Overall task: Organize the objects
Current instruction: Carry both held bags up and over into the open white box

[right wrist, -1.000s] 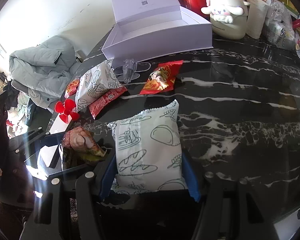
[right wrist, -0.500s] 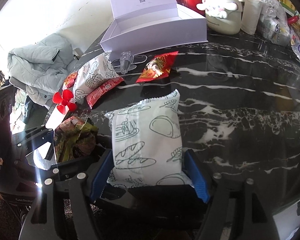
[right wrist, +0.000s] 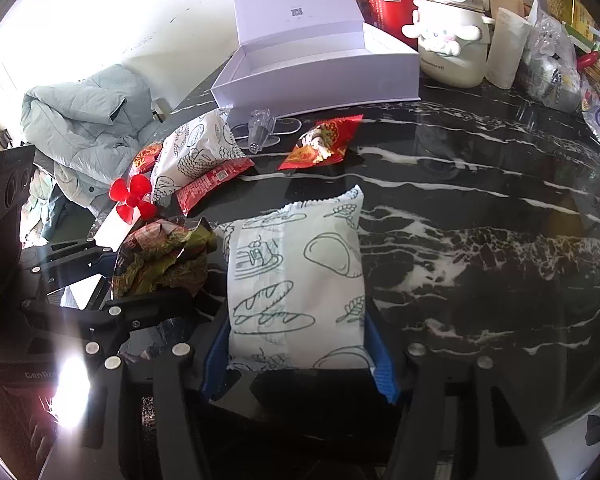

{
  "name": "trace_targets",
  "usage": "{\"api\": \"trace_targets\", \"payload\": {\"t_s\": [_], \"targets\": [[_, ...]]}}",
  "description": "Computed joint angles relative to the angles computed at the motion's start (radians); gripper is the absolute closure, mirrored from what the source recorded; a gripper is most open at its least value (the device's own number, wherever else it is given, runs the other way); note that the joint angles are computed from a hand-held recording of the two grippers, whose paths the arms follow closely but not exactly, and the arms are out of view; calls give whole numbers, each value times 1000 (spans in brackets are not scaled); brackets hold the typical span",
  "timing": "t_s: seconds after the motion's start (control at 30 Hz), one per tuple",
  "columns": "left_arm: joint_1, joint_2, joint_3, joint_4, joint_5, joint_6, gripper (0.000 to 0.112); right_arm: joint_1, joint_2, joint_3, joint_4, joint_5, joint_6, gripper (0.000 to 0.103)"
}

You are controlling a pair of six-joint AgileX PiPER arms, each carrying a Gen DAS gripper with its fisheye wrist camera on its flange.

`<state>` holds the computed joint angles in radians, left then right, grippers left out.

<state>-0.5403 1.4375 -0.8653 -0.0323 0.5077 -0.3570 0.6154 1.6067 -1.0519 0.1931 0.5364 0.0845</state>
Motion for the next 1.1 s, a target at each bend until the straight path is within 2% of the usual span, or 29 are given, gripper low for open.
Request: {"api": "trace_targets", "payload": {"t_s": [0.17, 0.33, 0.5, 0.9, 1.1], "targets": [[-4, -30, -13, 14, 14, 13, 65, -21, -17, 6, 60, 6, -38, 43], [4, -53, -36, 41, 34, 3, 65, -19, -45, 1, 54, 15, -23, 43], [13, -77, -34, 51, 39, -2, 65, 1, -66, -15, -8, 33, 47, 43], [-38, -162, -8, 238, 67, -196, 65, 86, -139, 1, -199, 27, 269, 43], [-39, -186, -15, 282, 79, -235, 65, 102, -163, 1, -222, 22, 293, 43]]}}
